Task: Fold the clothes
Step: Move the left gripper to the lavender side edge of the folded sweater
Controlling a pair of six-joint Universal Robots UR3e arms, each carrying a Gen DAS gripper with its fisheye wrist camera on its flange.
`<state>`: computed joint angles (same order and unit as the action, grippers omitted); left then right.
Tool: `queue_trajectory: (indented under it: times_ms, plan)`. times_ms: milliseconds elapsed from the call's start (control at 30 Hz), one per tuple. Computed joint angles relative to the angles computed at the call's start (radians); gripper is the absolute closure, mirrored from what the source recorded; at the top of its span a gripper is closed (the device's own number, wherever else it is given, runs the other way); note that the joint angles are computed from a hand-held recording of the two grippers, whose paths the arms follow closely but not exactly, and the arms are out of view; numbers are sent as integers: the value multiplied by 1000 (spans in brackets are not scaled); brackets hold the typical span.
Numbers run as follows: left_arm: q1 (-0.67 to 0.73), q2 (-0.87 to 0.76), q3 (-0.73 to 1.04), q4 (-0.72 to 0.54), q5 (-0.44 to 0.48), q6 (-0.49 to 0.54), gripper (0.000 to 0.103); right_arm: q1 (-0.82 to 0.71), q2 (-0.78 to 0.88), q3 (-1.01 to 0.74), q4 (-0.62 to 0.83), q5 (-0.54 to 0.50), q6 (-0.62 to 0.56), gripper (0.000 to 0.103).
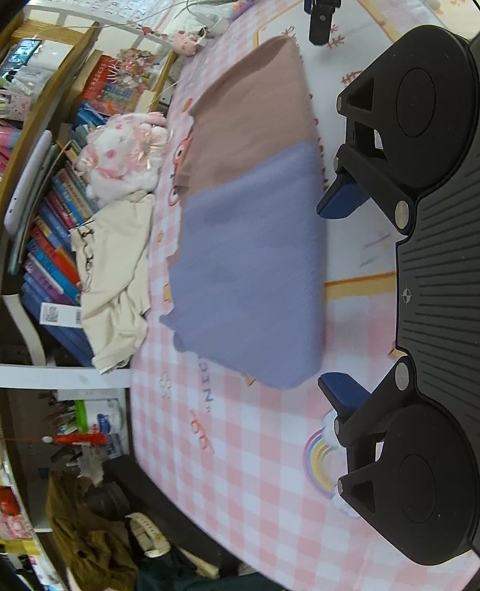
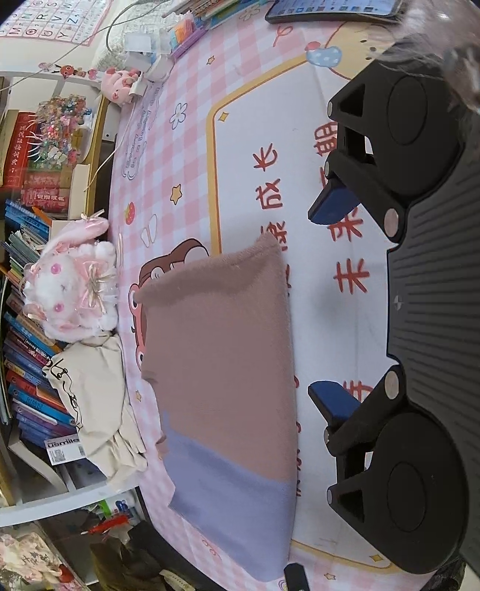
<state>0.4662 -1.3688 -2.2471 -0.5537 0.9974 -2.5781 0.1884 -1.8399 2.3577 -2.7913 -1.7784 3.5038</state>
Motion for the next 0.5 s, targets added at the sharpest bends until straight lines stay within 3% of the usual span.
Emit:
queue_trajectory:
  times_ms: [167,333,500]
  plan:
    - [-13,26,-19,-44,3,-3,10,48,20,-14,14,-42,39,11]
    - [-101,34,-17,-17,96,-72,10,6,-14,9,32,15,-7,11]
    - [-220,49,-20,24,210,-261,10,-107,-127,55,85,132,-199,10]
